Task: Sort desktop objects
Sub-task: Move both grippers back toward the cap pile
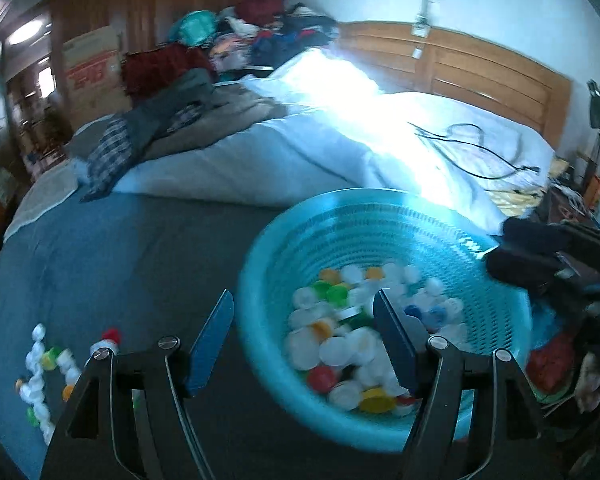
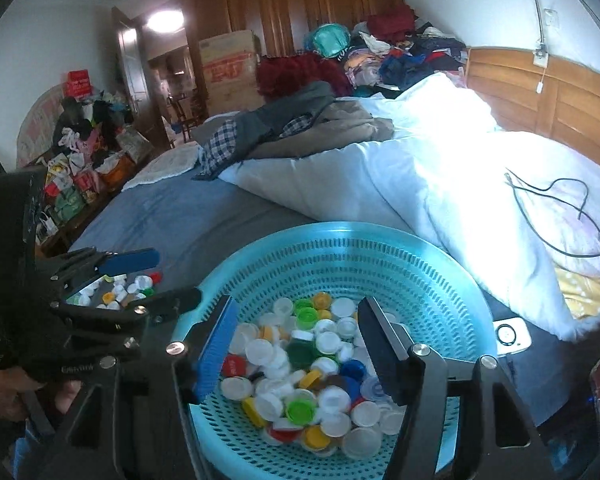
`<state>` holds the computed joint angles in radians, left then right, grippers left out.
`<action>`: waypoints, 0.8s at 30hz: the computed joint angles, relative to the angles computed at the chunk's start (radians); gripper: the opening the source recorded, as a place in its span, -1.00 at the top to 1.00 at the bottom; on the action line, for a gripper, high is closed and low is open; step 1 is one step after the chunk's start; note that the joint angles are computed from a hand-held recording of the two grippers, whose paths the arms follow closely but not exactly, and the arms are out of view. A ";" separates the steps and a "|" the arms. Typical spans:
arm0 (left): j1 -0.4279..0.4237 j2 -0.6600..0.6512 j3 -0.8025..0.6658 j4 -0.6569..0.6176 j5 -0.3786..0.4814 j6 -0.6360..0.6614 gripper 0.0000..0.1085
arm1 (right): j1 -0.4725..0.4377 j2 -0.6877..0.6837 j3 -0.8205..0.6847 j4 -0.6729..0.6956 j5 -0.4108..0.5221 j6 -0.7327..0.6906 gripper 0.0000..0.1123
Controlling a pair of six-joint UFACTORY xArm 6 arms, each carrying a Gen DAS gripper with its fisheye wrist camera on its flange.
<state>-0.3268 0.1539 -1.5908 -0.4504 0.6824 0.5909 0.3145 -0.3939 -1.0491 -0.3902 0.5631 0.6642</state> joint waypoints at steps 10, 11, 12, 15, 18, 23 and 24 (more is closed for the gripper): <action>0.365 -0.052 0.268 -0.062 -0.152 -0.013 -0.22 | 0.165 0.096 -0.022 -0.004 -0.078 0.005 -0.26; 0.403 -0.036 0.271 -0.048 -0.160 -0.040 -0.22 | 0.182 0.115 -0.026 0.014 -0.080 -0.003 -0.26; 0.436 -0.021 0.276 -0.042 -0.171 -0.051 -0.21 | 0.191 0.130 -0.025 0.030 -0.084 -0.010 -0.26; 0.517 0.043 0.246 -0.051 -0.148 -0.026 -0.21 | 0.223 0.195 -0.046 0.094 -0.089 -0.054 -0.26; 0.538 0.111 0.195 -0.050 -0.132 0.026 -0.05 | 0.248 0.273 -0.103 0.150 -0.081 -0.111 -0.26; 0.539 0.178 0.127 -0.070 -0.116 0.058 0.00 | 0.283 0.364 -0.194 0.161 -0.057 -0.130 -0.26; 0.537 0.190 0.112 -0.067 -0.108 0.062 0.00 | 0.286 0.379 -0.212 0.161 -0.049 -0.132 -0.26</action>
<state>0.2106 0.3441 -1.4792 -0.5177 0.5742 0.6530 0.6008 -0.0146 -1.2613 -0.2288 0.5140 0.5324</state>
